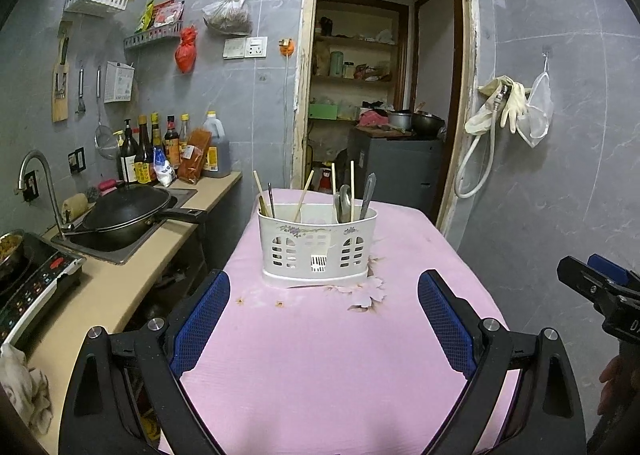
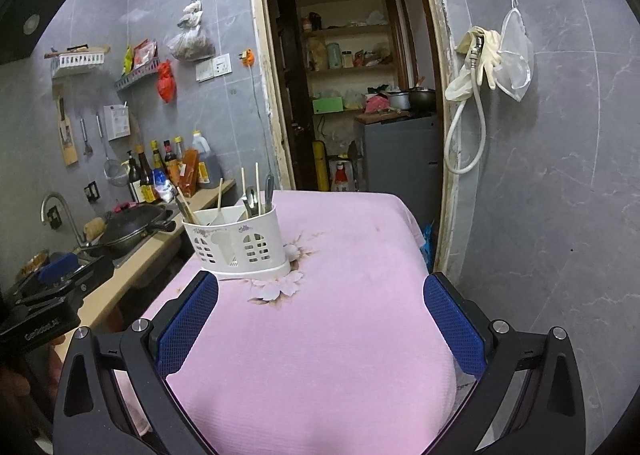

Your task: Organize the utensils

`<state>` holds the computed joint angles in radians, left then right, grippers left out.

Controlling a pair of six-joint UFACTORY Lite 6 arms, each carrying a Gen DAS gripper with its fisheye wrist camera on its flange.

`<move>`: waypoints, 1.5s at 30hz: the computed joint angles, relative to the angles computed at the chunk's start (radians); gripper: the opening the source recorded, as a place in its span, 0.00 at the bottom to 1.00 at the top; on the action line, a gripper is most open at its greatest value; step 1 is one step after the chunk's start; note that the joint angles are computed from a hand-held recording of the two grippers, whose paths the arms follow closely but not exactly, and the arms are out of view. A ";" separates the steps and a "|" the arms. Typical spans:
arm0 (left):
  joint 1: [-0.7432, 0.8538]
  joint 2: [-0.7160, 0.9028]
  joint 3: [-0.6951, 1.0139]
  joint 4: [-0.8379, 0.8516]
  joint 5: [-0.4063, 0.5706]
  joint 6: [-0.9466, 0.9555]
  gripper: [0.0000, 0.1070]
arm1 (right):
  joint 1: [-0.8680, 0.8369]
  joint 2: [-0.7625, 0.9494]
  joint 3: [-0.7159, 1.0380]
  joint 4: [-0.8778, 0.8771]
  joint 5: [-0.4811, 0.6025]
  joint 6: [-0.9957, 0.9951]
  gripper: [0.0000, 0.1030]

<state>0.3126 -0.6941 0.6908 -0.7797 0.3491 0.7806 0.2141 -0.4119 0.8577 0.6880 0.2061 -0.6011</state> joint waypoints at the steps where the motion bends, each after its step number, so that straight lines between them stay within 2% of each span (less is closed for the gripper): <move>1: 0.001 -0.003 0.000 -0.004 0.002 0.000 0.86 | 0.001 -0.003 -0.001 -0.001 -0.001 0.001 1.00; 13: 0.049 -0.021 0.011 -0.048 0.050 0.038 0.86 | 0.017 -0.028 -0.019 -0.040 -0.013 0.041 1.00; 45: 0.080 -0.021 0.004 -0.100 0.069 0.096 0.86 | 0.019 -0.028 -0.016 -0.041 -0.011 0.042 1.00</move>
